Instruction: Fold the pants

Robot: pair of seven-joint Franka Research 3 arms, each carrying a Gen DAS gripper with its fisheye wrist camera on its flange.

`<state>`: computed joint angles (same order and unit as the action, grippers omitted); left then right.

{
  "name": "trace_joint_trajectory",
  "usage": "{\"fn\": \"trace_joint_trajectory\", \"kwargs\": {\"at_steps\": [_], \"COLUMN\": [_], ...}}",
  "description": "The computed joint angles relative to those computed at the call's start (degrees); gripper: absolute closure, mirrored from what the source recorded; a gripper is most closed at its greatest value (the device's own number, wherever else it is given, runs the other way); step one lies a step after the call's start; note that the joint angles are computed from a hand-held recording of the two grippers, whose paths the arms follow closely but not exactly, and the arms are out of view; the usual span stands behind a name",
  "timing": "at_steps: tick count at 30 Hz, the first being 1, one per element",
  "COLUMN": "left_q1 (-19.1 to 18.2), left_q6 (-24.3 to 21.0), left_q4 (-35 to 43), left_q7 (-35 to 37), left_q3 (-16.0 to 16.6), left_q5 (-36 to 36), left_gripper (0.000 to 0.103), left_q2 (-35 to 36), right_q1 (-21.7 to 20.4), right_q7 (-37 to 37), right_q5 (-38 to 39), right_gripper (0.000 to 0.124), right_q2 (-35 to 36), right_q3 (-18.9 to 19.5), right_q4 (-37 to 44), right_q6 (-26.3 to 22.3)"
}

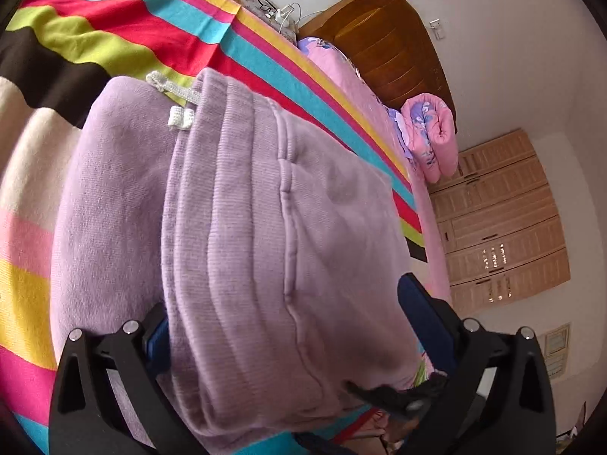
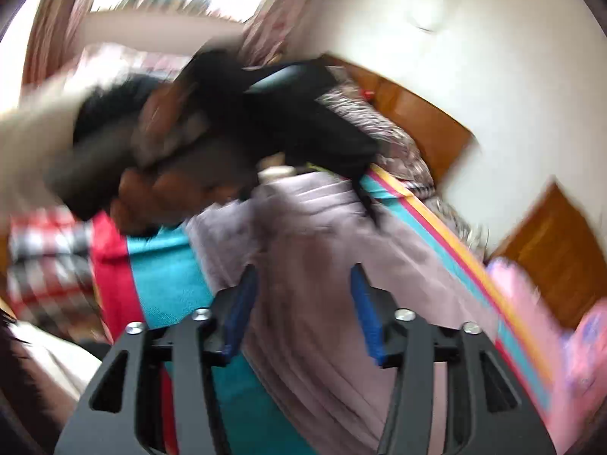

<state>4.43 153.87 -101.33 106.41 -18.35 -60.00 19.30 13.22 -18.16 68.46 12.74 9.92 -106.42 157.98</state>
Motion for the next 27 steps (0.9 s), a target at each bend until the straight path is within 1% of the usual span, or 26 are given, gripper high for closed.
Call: {"fn": "trace_joint_trajectory", "kwargs": {"at_steps": [1,2,4,6,8,10,14,15,16,19,21,22,23,24,25,26,27], "left_q1": [0.03,0.05,0.61,1.47,1.68,1.06,0.04,-0.31,-0.73,-1.84,-1.63,-1.66,-2.58,-5.29,-6.19,-5.32,-4.38], "left_q6": [0.27,0.69,0.91,0.98,1.04,1.23,1.52,1.78,2.02,3.23,3.72,4.11,5.01,6.72,7.86,7.9,9.26], "left_q4": [-0.19,-0.76,-1.33,-1.98,-2.26,-2.37,-2.09,-1.93,-1.43,-1.38,-1.42,-1.55,-1.84,-2.82,-3.89,-4.02,-4.55], "left_q7": [0.22,0.51,2.1,5.51,8.73,10.04,11.25,11.13,10.52,7.17,5.75,5.07,1.76,-5.19,-8.55,-8.27,-7.22], "left_q3": [-0.08,-0.16,-0.43,-1.08,-1.16,-0.56,0.08,0.23,0.43,0.95,0.56,0.49,1.3,4.01,4.9,3.79,2.26], "left_q5": [0.13,0.19,-1.11,-4.76,-7.88,-8.61,-8.94,-8.58,-7.64,-3.27,-2.31,-2.05,0.96,7.98,12.37,12.74,12.5], "left_gripper": [0.006,0.008,0.013,0.013,0.013,0.013,0.006,0.003,0.002,0.002,0.002,0.005,0.012,0.048,0.069,0.074,0.079], "left_q2": [-0.07,-0.36,-0.61,-0.9,-1.01,-1.01,-0.93,-0.81,-0.43,-0.32,-0.34,-0.44,-0.63,-1.25,-1.84,-2.44,-3.19], "right_q1": [-1.48,-2.39,-4.2,-5.43,-5.89,-6.54,-7.37,-6.6,-6.56,-7.64,-7.61,-7.26,-7.38,-6.74,-6.98,-7.64,-7.26], "right_q7": [3.17,5.93,12.15,16.54,24.1,28.62,32.45,35.09,35.63,34.92,35.76,36.72,36.74,37.91,38.29,38.53,40.6], "right_q5": [1.52,1.97,1.32,-0.55,-5.85,-7.96,-7.22,-10.28,-11.68,-13.28,-14.07,-15.15,-15.88,-18.19,-19.29,-19.69,-21.58], "right_gripper": [0.062,0.057,0.056,0.055,0.055,0.055,0.055,0.055,0.055,0.055,0.055,0.053,0.049,0.048,0.048,0.047,0.046], "right_q2": [-0.52,-0.78,-0.99,-1.19,-1.07,-0.69,0.84,2.45,3.15,3.47,4.33,4.71,5.14,5.69,5.95,6.16,6.25], "right_q3": [-0.91,-1.79,-3.88,-5.27,-6.83,-6.93,-5.37,-5.62,-5.27,-3.63,-2.99,-2.89,-2.4,-2.77,-2.33,-1.47,-2.02], "right_q4": [0.5,0.65,0.19,-1.42,-3.78,-4.77,-4.61,-3.37,-3.24,-3.65,-3.3,-3.31,-3.39,-3.61,-3.77,-3.72,-3.72], "right_q6": [-2.02,-3.01,-3.81,-3.18,-1.27,0.21,3.6,4.82,6.16,8.07,10.87,12.81,14.56,16.41,17.33,18.03,18.11]}}
